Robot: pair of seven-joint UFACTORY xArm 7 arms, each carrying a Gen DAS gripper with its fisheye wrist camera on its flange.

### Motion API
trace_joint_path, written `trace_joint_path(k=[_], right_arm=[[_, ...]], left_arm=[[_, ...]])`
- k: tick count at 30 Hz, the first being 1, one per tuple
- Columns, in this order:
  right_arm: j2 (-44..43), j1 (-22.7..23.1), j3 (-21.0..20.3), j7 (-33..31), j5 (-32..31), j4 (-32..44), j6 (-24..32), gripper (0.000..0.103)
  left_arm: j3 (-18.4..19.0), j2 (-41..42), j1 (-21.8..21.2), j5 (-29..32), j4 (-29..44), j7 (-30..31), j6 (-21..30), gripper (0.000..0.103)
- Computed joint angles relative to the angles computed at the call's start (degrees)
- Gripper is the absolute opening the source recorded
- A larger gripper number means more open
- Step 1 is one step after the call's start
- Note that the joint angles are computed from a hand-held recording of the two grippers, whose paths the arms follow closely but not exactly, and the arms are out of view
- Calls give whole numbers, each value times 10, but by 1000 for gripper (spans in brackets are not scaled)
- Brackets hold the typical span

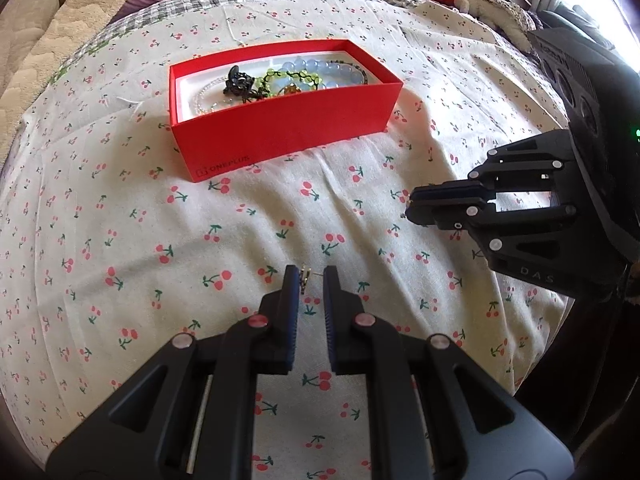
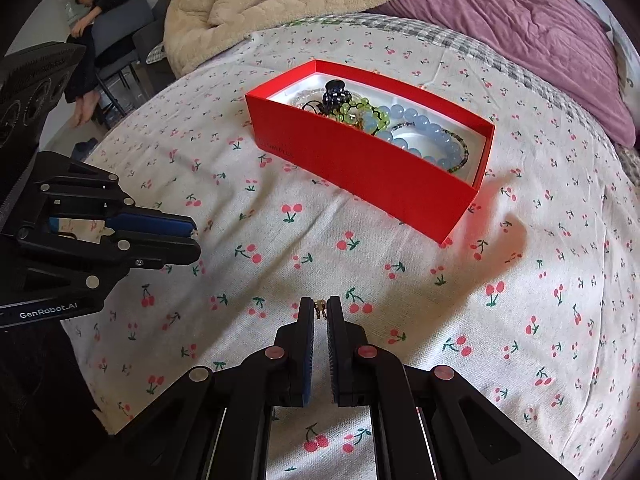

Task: Organize jewelry
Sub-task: 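Carry both gold earrings into the red box and open both grippers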

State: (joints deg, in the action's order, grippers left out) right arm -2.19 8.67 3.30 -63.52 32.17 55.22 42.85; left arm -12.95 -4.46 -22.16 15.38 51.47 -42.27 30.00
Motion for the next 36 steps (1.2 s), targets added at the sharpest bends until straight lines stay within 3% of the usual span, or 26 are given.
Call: trace_joint_path(k=[10, 16, 25, 36], right_arm=[[9, -8, -4, 24, 33, 67, 42, 7], [28, -10, 3, 71, 37, 113, 54, 7], [88, -19, 16, 164, 44, 204, 84, 7], [176, -35, 36, 257, 9, 292, 97, 8]], left_arm=[[5, -18, 22, 24, 13, -34, -7, 13], [12, -6, 37, 32, 37, -49, -17, 13], [35, 53, 46, -1, 97, -54, -44, 13], [62, 122, 41, -45, 160, -54, -15, 15]])
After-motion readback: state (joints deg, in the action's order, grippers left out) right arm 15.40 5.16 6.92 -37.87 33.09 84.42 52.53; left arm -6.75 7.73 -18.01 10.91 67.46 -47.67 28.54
